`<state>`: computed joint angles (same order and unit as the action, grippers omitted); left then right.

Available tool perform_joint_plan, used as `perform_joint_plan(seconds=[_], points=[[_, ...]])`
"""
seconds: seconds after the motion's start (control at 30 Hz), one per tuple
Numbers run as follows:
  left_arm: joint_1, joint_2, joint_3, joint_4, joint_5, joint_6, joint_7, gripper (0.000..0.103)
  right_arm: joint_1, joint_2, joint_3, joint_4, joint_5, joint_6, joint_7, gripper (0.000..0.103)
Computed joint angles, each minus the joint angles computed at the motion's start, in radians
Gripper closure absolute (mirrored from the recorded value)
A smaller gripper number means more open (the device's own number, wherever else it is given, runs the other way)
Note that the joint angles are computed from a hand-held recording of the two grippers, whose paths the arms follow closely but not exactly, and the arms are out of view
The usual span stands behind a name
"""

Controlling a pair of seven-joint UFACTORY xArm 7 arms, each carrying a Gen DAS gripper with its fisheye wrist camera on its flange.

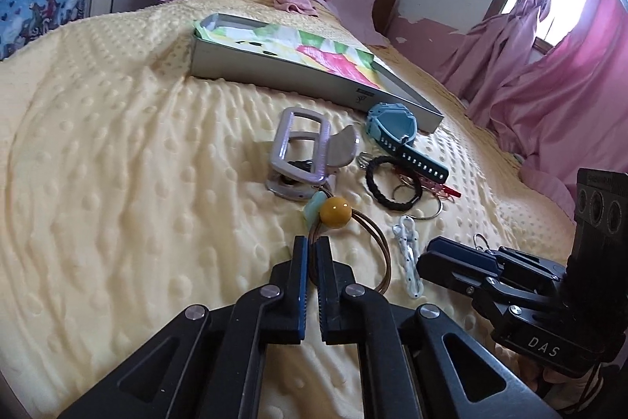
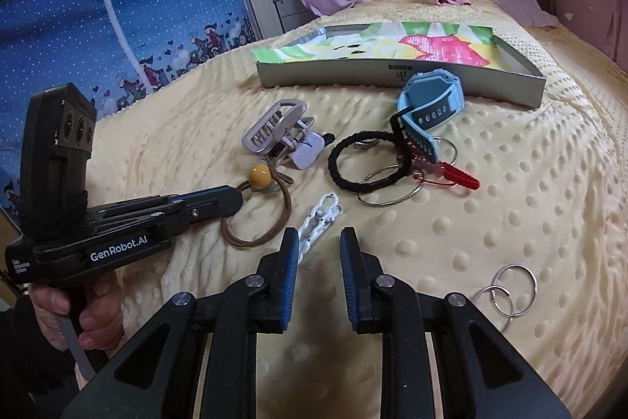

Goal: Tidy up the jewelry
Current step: 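Grasp the brown hair tie with orange bead with left tool while right tool grasps the white hair clip, then carry the hair tie into the tray and open left tool while right tool drops the white clip there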

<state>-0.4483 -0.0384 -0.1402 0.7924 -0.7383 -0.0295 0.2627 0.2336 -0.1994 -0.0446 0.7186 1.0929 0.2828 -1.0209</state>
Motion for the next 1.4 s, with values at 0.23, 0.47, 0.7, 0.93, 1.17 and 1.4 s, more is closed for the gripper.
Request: perform_joint_plan(seconds=[0.23,0.47,0.7,0.93,1.17,1.4], points=[[-0.004,-0.01,0.012,-0.021,0.069,-0.018,-0.054,0.099,-0.013,0.048,0.018,0.037,-0.024,0.018,0.043,0.084],[-0.035,-0.011,0.037,-0.018,0.009,-0.03,-0.007,0.099,-0.028,0.095,0.052,0.061,-0.1,-0.018,0.13,0.086],[-0.089,-0.049,0.057,-0.028,-0.03,-0.044,0.067,0.099,-0.014,0.074,0.036,0.05,0.037,-0.028,0.021,0.097],[-0.151,-0.107,0.116,-0.041,0.068,-0.019,-0.011,0.099,-0.01,0.011,0.018,0.034,0.269,-0.007,-0.193,0.098],[-0.126,-0.119,0.109,-0.001,0.157,0.017,-0.086,0.099,-0.045,-0.038,0.013,0.031,0.349,0.042,-0.26,0.098],[-0.033,-0.021,0.053,0.155,0.292,0.022,-0.199,0.099,-0.075,-0.035,0.006,0.106,0.317,0.059,-0.273,0.098]])
